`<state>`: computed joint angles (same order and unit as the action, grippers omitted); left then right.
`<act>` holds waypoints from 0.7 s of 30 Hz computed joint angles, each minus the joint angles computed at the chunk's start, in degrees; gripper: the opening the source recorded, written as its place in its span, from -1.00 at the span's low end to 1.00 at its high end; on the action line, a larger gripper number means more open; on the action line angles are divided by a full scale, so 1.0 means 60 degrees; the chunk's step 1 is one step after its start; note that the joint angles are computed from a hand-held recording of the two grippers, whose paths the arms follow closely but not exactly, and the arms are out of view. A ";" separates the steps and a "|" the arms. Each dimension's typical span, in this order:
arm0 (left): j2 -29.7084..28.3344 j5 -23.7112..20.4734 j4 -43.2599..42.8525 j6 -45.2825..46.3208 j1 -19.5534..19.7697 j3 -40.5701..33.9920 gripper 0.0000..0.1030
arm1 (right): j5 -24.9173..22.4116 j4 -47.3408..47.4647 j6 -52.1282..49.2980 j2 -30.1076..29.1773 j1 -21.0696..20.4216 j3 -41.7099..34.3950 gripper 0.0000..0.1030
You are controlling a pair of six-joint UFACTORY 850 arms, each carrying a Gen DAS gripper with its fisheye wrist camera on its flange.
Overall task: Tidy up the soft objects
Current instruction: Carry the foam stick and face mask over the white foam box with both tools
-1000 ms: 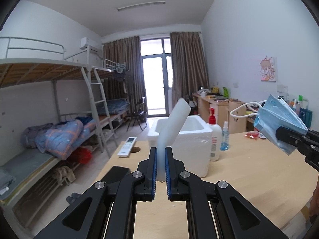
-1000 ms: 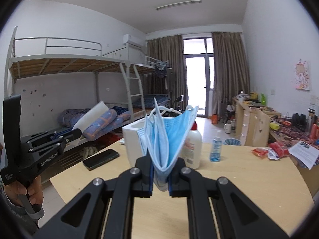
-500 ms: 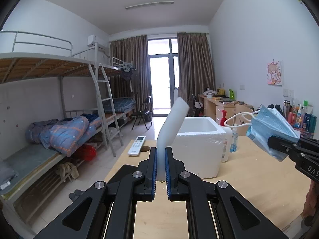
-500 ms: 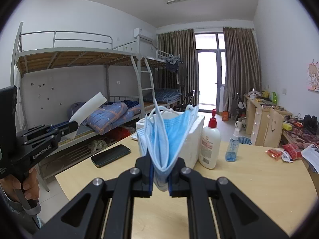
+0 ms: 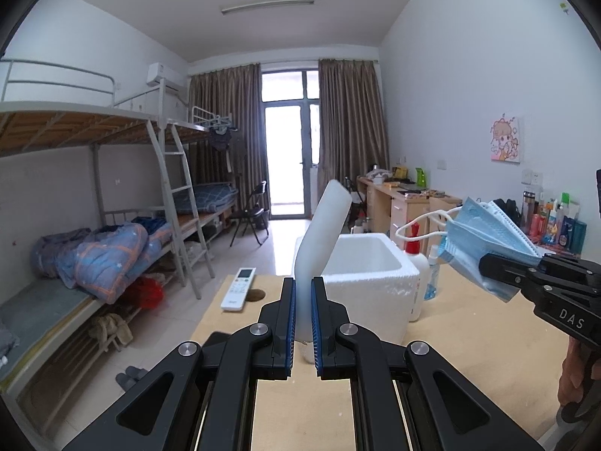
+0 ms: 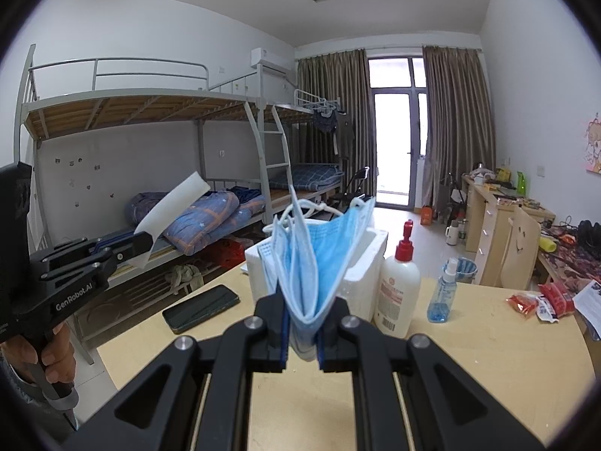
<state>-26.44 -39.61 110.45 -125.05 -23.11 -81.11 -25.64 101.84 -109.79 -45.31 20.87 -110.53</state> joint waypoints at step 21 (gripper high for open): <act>-0.1277 0.0976 -0.0447 0.1220 0.0653 -0.2097 -0.84 | 0.0172 -0.8355 0.8716 -0.3403 0.0310 -0.6452 -0.73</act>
<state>-34.10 -33.75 107.77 -117.73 -19.20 -93.69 -24.61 51.72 -57.49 -65.72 22.73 -149.24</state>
